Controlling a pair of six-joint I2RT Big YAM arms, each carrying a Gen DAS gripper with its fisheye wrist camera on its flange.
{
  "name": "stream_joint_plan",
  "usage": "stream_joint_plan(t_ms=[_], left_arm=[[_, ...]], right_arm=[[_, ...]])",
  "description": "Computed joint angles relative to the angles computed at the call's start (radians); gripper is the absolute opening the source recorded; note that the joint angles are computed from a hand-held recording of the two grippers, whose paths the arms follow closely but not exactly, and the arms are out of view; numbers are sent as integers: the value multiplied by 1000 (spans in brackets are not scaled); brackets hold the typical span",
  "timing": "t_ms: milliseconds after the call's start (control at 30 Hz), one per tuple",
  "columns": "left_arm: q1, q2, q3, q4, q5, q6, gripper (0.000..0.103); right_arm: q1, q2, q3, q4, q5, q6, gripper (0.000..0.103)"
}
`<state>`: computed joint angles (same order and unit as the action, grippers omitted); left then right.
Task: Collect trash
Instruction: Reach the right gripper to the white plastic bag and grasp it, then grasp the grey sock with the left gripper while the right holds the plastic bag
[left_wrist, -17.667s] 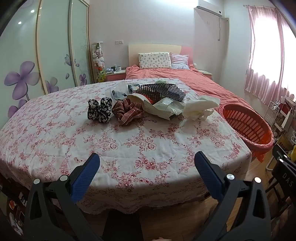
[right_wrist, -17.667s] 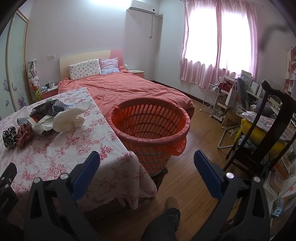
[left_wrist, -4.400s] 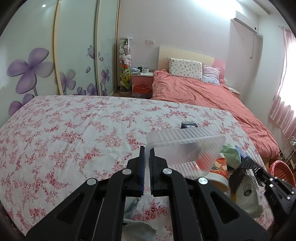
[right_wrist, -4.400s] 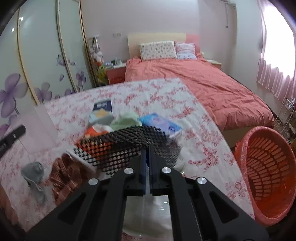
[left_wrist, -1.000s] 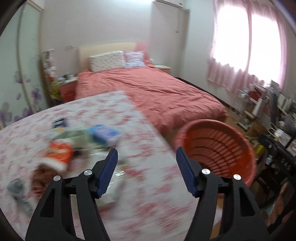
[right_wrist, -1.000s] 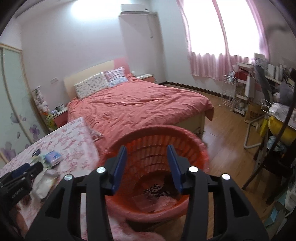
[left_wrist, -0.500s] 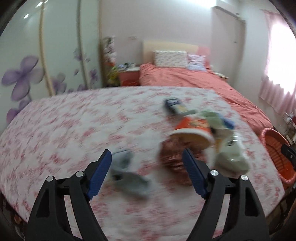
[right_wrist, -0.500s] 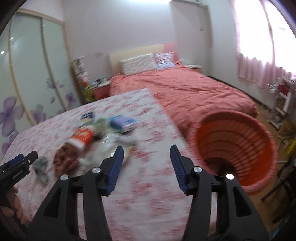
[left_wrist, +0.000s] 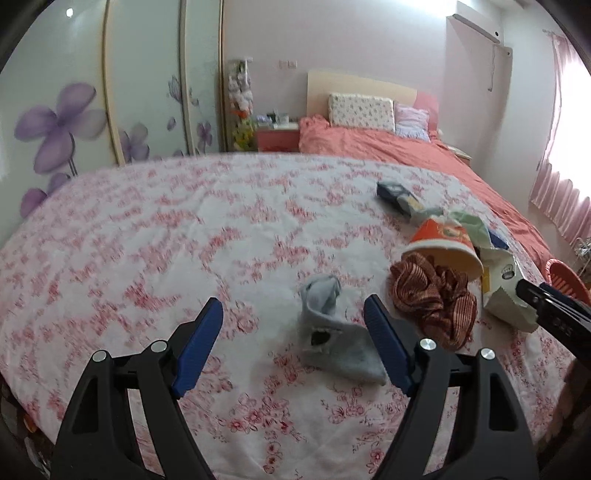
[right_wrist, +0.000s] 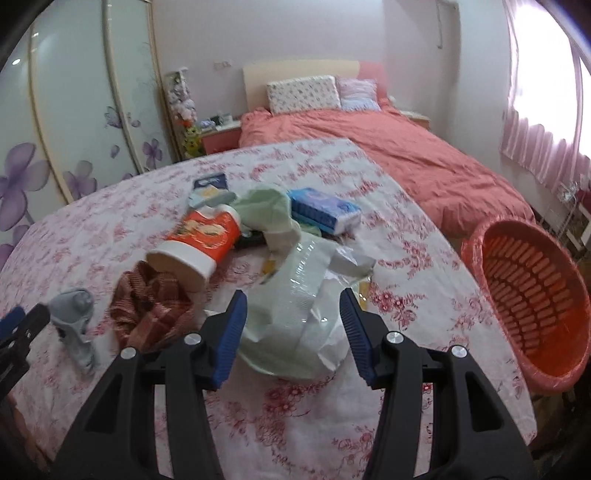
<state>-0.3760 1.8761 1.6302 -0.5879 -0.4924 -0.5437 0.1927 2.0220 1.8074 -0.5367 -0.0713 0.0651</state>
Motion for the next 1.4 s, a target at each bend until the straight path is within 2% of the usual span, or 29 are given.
stream_joint_plan(t_ms=[33,67,100,200,367,433,600,833,967,1033,1200,1400], left_arm=[[5,1,-1,-3,30,-7,78],[7,4,-1,-7,40,-12,78],[9,7,2,-15,45,-16,78],[11,11,0,-22,65,-27,78],[11,17,8,-33,93,-38,78],[11,26,21,-47,101,-40,74],[17,46,55,-82,128,-63,65],[23,57,83,-118,132,-86,59],[36,74,91,-132,182,-111,36],[39,62,61,-86,193,-111,25],[37,51,50,-61,194,-101,15],[23,44,73,-45,169,-66,15]], right_arm=[[-1,14,18,-20,-4,4,48],[-5,30,38,-54,-18,6,39],[-9,37,45,-73,-33,2,26],[-14,28,18,-57,-46,-14,16],[-29,-26,-55,22,-49,-12,14],[-40,-44,-72,42,-54,-5,14],[-58,-66,-91,56,-60,1,14],[-70,-76,-106,58,-57,-7,15],[-77,-79,-113,57,-63,-11,15],[-80,-84,-122,62,-65,-14,15],[-90,-99,-140,76,-68,-12,15],[-102,-125,-165,108,-65,-16,15]])
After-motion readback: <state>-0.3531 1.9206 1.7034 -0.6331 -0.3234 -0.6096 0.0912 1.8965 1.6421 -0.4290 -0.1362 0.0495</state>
